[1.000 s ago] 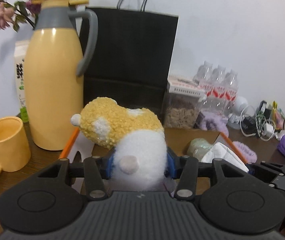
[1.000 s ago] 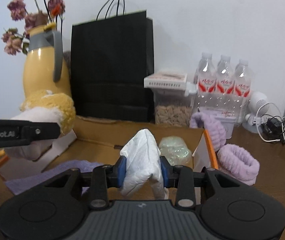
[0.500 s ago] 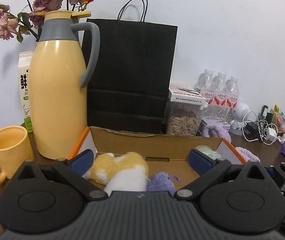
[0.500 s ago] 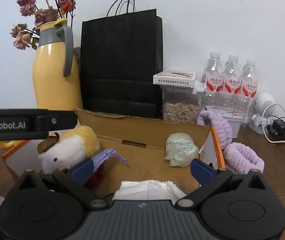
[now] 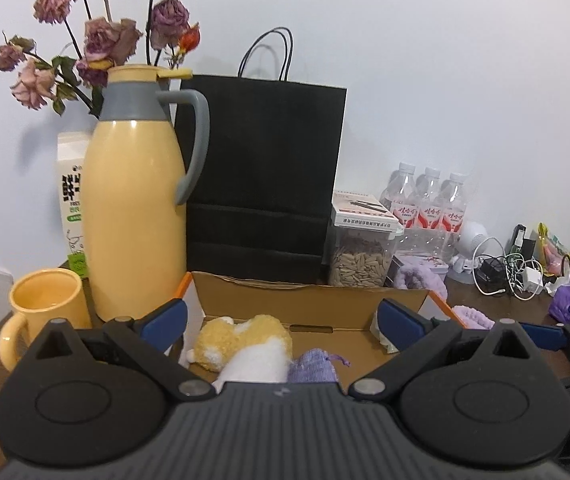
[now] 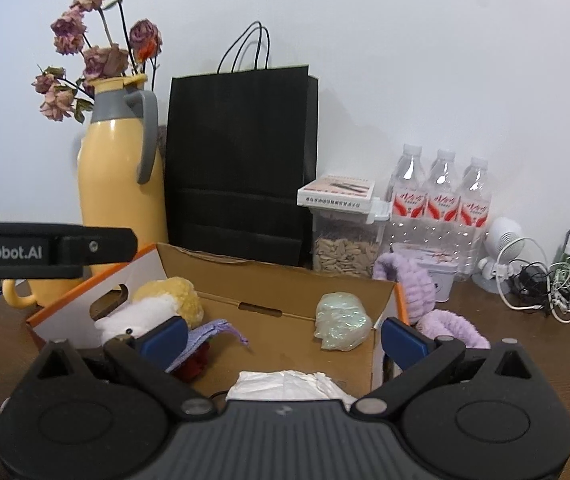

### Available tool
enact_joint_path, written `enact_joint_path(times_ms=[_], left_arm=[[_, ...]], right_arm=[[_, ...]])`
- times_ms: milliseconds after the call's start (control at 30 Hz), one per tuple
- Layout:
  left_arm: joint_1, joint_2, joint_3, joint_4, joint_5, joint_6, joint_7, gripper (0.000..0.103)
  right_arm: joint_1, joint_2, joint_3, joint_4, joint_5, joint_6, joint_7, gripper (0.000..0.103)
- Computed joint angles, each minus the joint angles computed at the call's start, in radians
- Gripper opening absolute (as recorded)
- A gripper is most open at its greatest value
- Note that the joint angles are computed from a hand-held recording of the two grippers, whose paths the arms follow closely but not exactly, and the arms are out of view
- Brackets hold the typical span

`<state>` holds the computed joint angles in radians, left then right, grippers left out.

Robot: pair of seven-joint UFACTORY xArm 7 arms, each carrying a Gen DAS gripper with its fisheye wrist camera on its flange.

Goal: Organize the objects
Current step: 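Withdraw both open tools from the box back over the table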

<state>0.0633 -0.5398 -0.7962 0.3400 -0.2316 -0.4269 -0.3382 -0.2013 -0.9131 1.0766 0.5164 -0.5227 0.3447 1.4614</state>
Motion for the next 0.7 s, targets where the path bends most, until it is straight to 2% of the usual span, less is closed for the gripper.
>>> enact_joint_path(times_ms=[233,500,700], left_arm=[[-0.128,-0.181,0.123,-0.083,0.052,0.122,-0.063,0.103],[-0.244,-0.399,0.224,-0.182,0.137,0.297,-0.125,0.103],[-0.325,-0.537,0.287,-0.252,0.212,0.441,-0.151,0.103]], right_arm=[[0.164,-0.038,-0.036,-0.009,0.023,0.154,-0.010,0.103],[0.360,-0.037,-0.076,-0.033,0.031,0.333,0.012,0.103],[0.497,0.025,-0.110,-0.072,0.034,0.418,0.052,0.103]])
